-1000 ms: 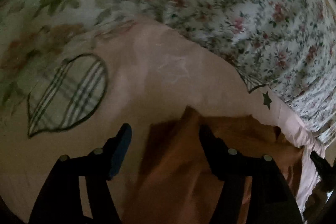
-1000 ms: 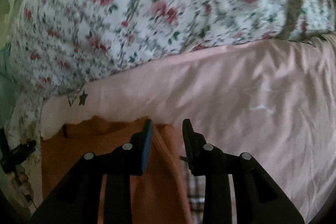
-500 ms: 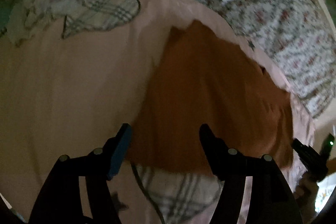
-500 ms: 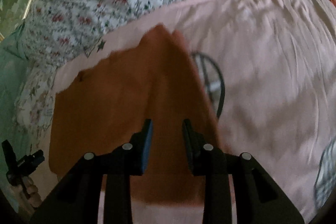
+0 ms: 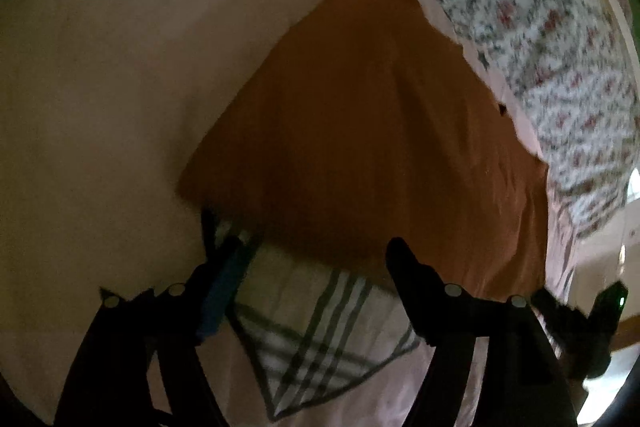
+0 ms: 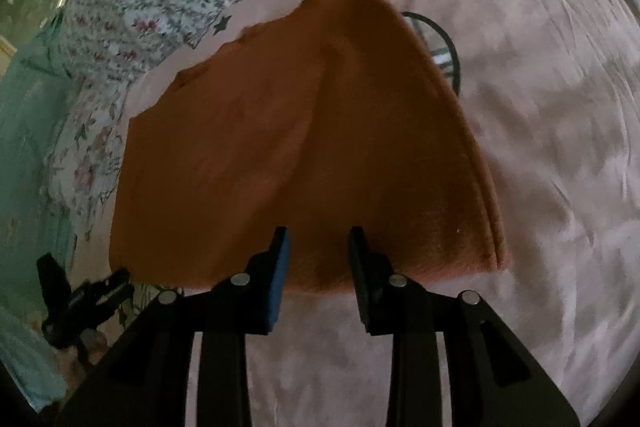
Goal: Fold small clothes
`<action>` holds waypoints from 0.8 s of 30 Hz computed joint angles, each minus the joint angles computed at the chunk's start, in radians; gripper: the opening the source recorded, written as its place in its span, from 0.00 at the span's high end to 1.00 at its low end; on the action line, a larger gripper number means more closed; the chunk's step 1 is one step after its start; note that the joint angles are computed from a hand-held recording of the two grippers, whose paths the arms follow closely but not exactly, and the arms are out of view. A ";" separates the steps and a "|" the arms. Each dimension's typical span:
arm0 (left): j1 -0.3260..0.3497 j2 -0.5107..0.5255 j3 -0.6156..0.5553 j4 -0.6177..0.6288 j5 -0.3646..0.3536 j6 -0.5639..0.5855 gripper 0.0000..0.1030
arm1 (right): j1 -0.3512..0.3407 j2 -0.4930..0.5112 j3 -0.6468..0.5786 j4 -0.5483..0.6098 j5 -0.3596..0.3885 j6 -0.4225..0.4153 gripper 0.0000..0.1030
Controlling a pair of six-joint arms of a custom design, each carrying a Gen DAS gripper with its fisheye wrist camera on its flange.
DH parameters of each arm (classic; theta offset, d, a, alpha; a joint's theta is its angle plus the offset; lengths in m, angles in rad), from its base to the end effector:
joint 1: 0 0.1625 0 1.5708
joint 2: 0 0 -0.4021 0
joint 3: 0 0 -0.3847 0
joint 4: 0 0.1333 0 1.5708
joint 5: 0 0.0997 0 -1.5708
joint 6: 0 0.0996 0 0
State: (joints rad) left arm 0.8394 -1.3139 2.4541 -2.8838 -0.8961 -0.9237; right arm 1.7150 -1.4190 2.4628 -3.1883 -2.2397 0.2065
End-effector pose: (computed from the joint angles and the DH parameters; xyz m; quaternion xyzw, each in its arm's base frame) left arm -0.1045 -0.4092 0.1423 -0.1187 0.9330 -0.2979 0.1632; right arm 0.1255 -0.3662 0.2160 -0.1210 -0.9027 0.3181 0.2634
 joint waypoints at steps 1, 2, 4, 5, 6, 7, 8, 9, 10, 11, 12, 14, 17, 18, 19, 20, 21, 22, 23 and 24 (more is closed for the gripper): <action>0.008 0.010 -0.006 -0.021 0.004 0.002 0.26 | 0.001 -0.005 -0.003 0.009 0.003 -0.007 0.69; 0.016 0.019 -0.011 -0.041 0.008 0.002 0.25 | 0.001 -0.009 -0.003 0.011 0.007 -0.009 0.68; 0.037 0.041 -0.027 -0.074 0.016 0.005 0.25 | -0.006 -0.019 -0.006 0.022 0.017 -0.012 0.68; 0.045 0.052 -0.037 -0.086 0.023 0.006 0.25 | -0.011 -0.025 -0.009 0.029 0.021 -0.015 0.67; 0.051 0.061 -0.045 -0.097 0.032 0.008 0.24 | -0.013 -0.028 -0.009 0.031 0.021 -0.017 0.67; 0.059 0.070 -0.055 -0.108 0.040 0.011 0.24 | -0.018 -0.031 -0.011 0.034 0.024 -0.022 0.67; 0.063 0.077 -0.063 -0.113 0.046 0.013 0.23 | -0.024 -0.036 -0.015 0.041 0.029 -0.028 0.67; 0.069 0.087 -0.074 -0.117 0.053 0.015 0.23 | -0.028 -0.040 -0.017 0.046 0.032 -0.034 0.67; 0.073 0.096 -0.085 -0.118 0.064 0.017 0.23 | -0.033 -0.043 -0.021 0.052 0.032 -0.039 0.67; 0.075 0.103 -0.092 -0.120 0.073 0.018 0.23 | -0.042 -0.048 -0.024 0.058 0.036 -0.045 0.67; 0.078 0.114 -0.104 -0.120 0.081 0.019 0.23 | -0.049 -0.055 -0.025 0.064 0.041 -0.050 0.67; 0.082 0.126 -0.119 -0.123 0.099 0.022 0.28 | -0.066 -0.066 -0.029 0.074 0.050 -0.059 0.66; 0.085 0.142 -0.145 -0.110 0.126 0.039 0.59 | -0.088 -0.078 -0.033 0.089 0.062 -0.071 0.66; 0.090 0.146 -0.152 -0.132 0.107 0.072 0.78 | -0.093 -0.081 -0.035 0.092 0.066 -0.075 0.66; 0.087 0.146 -0.156 -0.135 0.100 0.085 0.85 | -0.097 -0.082 -0.035 0.090 0.069 -0.077 0.66; 0.076 0.147 -0.164 -0.120 0.111 0.089 0.87 | -0.102 -0.085 -0.034 0.086 0.074 -0.084 0.66; 0.053 0.152 -0.177 -0.095 0.134 0.102 0.88 | -0.105 -0.087 -0.034 0.083 0.078 -0.090 0.66; 0.033 0.161 -0.189 -0.085 0.143 0.122 0.88 | -0.110 -0.090 -0.035 0.082 0.087 -0.102 0.66; 0.013 0.167 -0.199 -0.074 0.151 0.137 0.89 | -0.112 -0.093 -0.036 0.084 0.094 -0.108 0.66; -0.017 0.180 -0.215 -0.072 0.156 0.172 0.89 | -0.116 -0.095 -0.039 0.087 0.101 -0.113 0.66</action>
State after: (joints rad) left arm 0.8225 -1.1338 2.2388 -2.9557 -0.7403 -0.7518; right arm 1.5991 -1.5142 2.4235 -3.1010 -2.1382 0.0936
